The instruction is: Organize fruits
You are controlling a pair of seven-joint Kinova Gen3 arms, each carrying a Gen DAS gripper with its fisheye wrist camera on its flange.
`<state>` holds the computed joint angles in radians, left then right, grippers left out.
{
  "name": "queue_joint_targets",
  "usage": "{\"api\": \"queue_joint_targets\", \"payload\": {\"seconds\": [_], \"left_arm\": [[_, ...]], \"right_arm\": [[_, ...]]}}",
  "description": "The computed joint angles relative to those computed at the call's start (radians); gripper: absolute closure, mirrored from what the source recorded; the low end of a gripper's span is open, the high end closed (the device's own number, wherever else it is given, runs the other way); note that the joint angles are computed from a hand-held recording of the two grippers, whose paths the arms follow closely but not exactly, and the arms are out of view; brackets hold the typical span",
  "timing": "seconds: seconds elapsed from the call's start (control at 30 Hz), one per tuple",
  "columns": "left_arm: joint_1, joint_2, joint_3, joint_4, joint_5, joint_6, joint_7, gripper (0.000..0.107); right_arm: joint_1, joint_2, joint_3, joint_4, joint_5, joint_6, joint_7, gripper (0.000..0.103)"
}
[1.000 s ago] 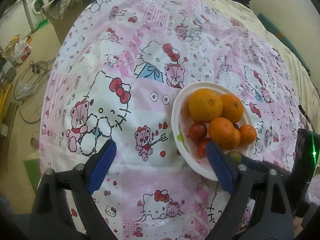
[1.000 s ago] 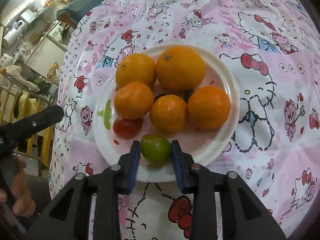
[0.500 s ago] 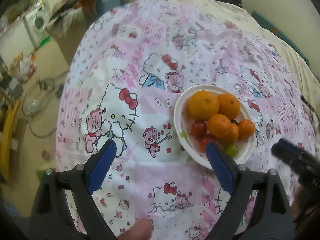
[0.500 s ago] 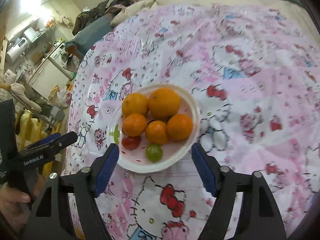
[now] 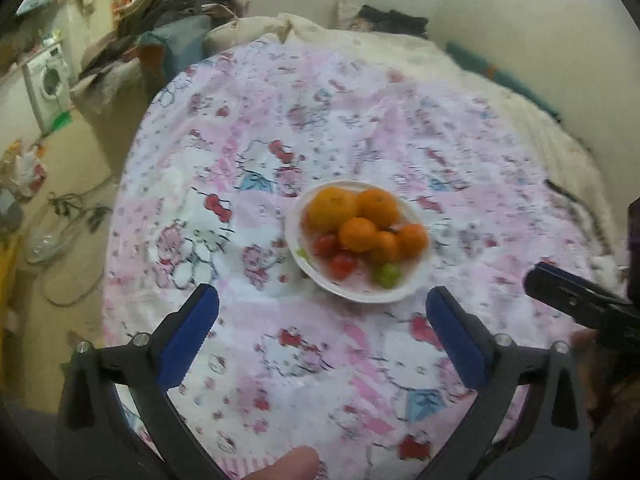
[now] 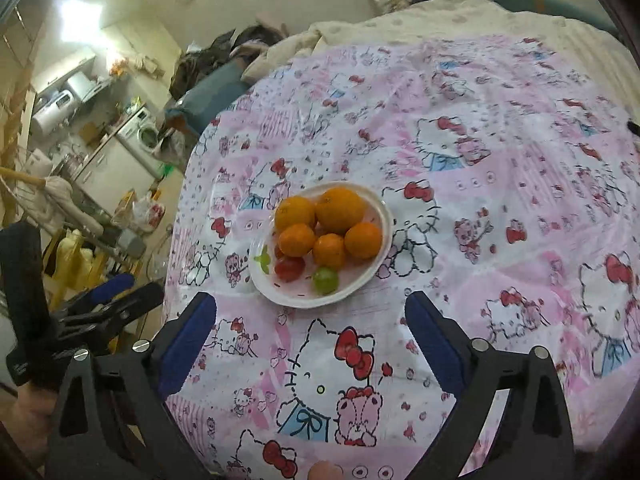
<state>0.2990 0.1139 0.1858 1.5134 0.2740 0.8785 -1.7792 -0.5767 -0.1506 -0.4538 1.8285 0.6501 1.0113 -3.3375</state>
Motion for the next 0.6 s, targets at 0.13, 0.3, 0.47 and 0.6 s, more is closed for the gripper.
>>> {"api": "queue_joint_targets", "payload": {"seconds": [0.13,0.3,0.47,0.6], "left_arm": [[0.081,-0.041,-0.061,0.050,-0.082,-0.046,0.077,0.005],[0.058,-0.107,0.012,0.151,-0.217,-0.183,0.206,0.005],[0.059,-0.085,0.015,0.150,-0.221,-0.201,0.234,0.005],[0.056,-0.085,0.013,0.156,-0.191,-0.211,0.211,0.005]], "right_arm": [[0.057,0.033,-0.166,-0.025,0.080,0.163,-0.138,0.000],[-0.015,0.126,-0.223,-0.071,0.183,0.364,-0.212,0.000],[-0.214,0.175,-0.054,-0.098,0.219,0.422,-0.180,0.000],[-0.261,0.202,-0.005,-0.111,0.239,0.427,-0.151,0.000]]}}
